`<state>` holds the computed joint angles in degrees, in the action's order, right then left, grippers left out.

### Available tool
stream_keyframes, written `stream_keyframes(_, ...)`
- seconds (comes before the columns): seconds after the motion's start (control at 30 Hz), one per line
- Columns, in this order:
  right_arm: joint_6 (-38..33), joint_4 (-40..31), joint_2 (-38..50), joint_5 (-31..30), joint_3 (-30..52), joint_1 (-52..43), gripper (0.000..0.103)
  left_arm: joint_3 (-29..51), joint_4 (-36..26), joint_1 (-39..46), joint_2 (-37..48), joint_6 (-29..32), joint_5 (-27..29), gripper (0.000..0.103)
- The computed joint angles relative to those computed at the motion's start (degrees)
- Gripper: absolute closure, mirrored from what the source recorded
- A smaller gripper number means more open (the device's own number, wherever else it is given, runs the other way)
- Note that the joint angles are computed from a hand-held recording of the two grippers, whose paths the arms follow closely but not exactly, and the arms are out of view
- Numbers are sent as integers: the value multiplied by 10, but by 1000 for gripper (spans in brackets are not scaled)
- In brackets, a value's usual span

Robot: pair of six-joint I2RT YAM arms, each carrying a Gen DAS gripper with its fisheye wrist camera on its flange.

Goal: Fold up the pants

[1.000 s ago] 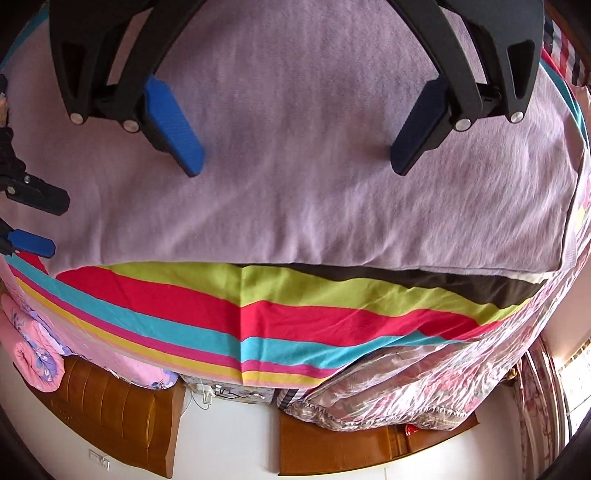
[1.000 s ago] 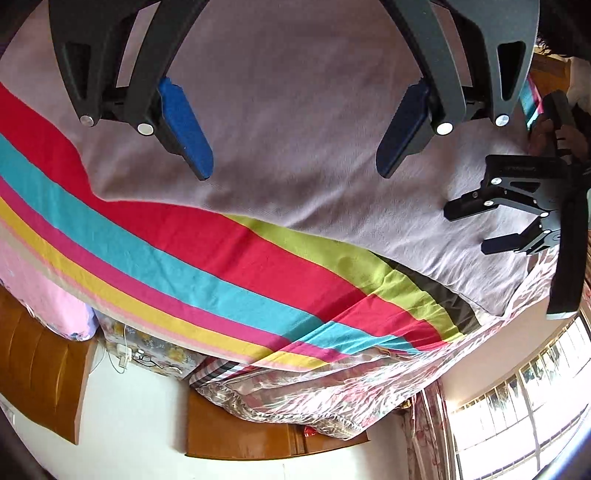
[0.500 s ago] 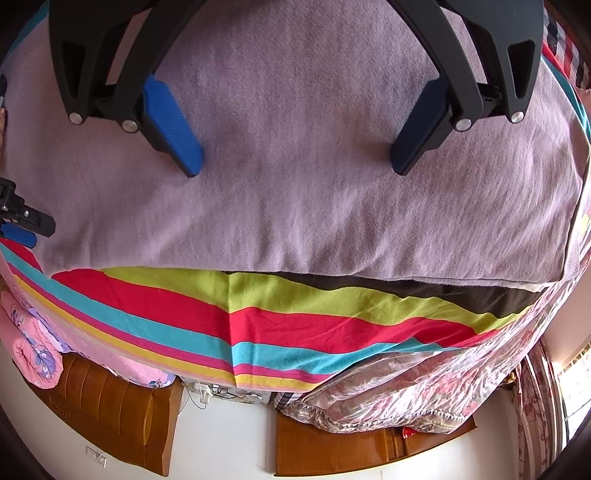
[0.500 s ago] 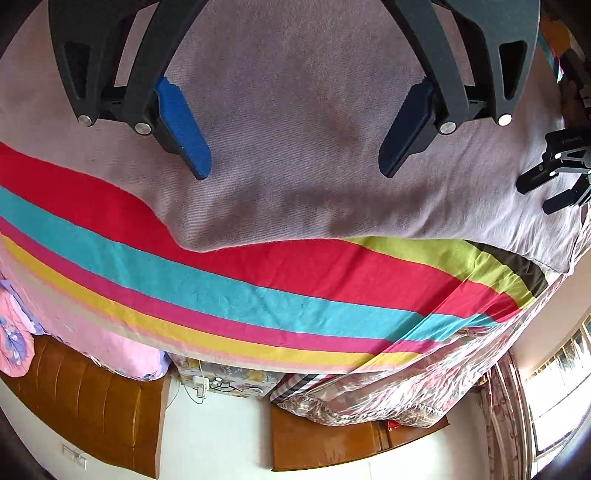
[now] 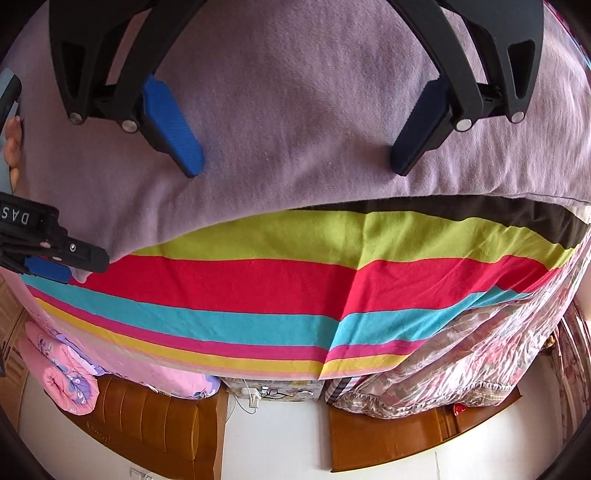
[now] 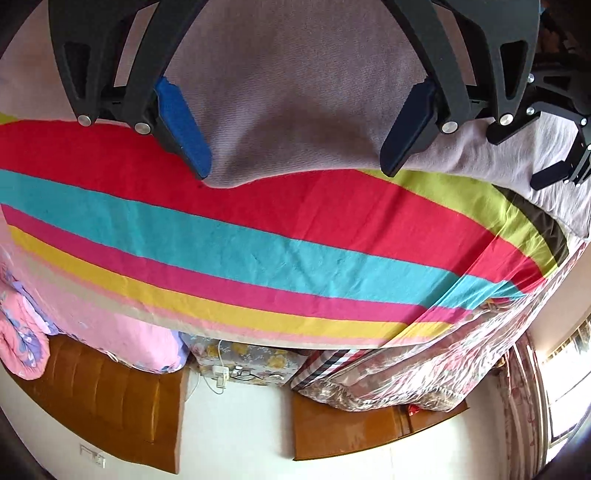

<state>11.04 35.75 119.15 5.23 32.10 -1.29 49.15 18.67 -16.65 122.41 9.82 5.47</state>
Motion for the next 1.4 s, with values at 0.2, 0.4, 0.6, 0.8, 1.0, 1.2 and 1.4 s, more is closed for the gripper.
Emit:
stream_keyframes(0.2,-45,-20,33,-13,41,40,14,-5,11,5,1,0,-1,1)
stream_keyframes(0.4,1,-20,42,40,45,0,12,-9,14,6,-1,1,0,1)
stream_keyframes(0.6,-23,2,50,23,30,-6,12,-9,14,6,-1,2,0,1)
stream_keyframes(0.8,16,4,15,11,-8,-58,12,-10,14,6,-1,1,-1,1)
stream_keyframes(1.0,-55,43,-46,-5,-128,-132,11,-10,14,6,-1,1,-1,1)
stream_keyframes(1.2,-151,137,-31,-89,-214,-344,11,-11,15,5,-2,1,-2,1)
stream_keyframes(1.4,-210,169,-43,-134,-251,-473,11,-21,0,3,-18,-9,-16,3)
